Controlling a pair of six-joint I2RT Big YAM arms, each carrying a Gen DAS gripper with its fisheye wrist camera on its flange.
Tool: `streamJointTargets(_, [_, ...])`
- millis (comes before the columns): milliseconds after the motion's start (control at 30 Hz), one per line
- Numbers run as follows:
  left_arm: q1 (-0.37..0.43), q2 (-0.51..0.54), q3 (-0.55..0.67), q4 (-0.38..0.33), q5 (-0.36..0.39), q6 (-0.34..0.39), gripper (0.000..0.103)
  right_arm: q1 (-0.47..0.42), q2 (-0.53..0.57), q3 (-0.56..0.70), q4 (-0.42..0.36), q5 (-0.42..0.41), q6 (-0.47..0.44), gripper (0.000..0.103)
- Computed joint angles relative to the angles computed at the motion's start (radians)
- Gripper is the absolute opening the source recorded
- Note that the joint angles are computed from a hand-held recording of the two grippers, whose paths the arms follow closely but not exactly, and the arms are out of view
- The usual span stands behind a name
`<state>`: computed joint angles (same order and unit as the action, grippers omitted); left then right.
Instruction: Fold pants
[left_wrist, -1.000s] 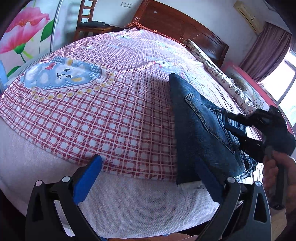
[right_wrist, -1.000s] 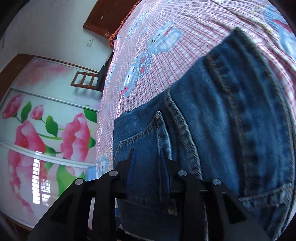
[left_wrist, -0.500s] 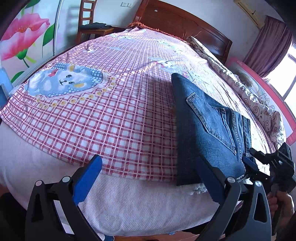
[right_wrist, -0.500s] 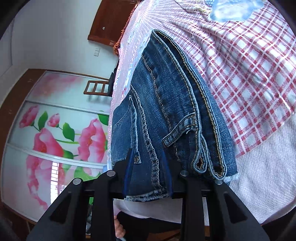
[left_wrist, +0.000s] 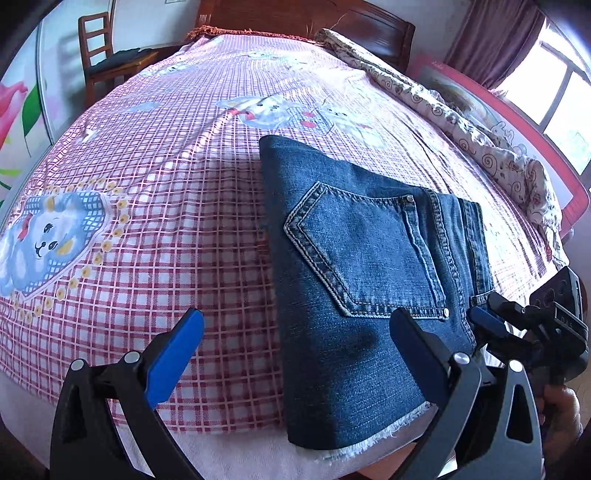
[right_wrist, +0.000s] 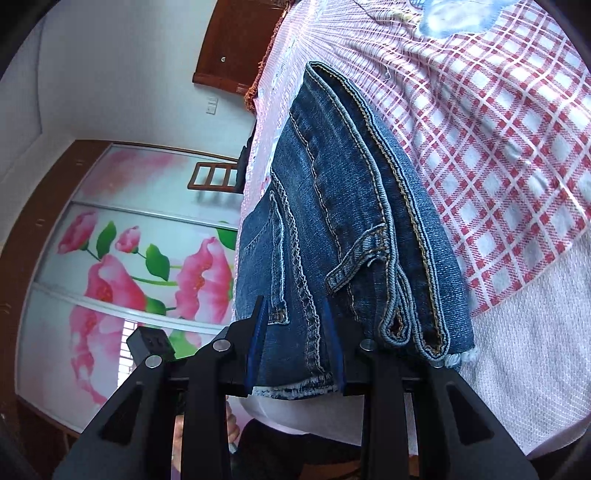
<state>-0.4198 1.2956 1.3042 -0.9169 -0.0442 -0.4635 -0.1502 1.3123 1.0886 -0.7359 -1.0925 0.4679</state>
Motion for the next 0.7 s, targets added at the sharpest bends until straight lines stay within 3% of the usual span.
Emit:
streamJointTargets(133, [-0.024,0.019,0.025,-0.040,-0.057,0.013,0.101,-0.009,0.006,0.007,-0.039,-0.007,-0.046,0.029])
streamJointTargets(200, [-0.035,0.026,0.041,-0.058,-0.089,0.017,0.101,-0.003,0.008,0.031,-0.101,0.015,-0.102,0.029])
streamJointTargets(300, [-0.043,0.038,0.071,-0.075,-0.109,0.038,0.101,0.024,0.003,0.107,-0.276,0.142,-0.296,0.033])
streamJointTargets(367, [-0.050,0.056,0.097,-0.090,-0.117,0.053,0.101,0.042,-0.022,0.142,-0.320,0.249,-0.389,0.038])
streamJointTargets(467, [-0.065,0.080,0.125,-0.101,-0.125,0.064,0.101,0.050,-0.050,0.188,-0.303,0.361,-0.453,0.045])
streamJointTargets(500, [-0.071,0.088,0.134,-0.106,-0.127,0.066,0.101,0.051,-0.048,0.209,-0.297,0.392,-0.464,0.058])
streamJointTargets(533, [-0.076,0.094,0.138,-0.107,-0.127,0.066,0.101,0.054,-0.041,0.228,-0.282,0.434,-0.466,0.062])
streamJointTargets(700, [-0.092,0.122,0.163,-0.134,-0.131,0.045,0.101,0.071,0.036,0.318,-0.219,0.630,-0.469,0.063])
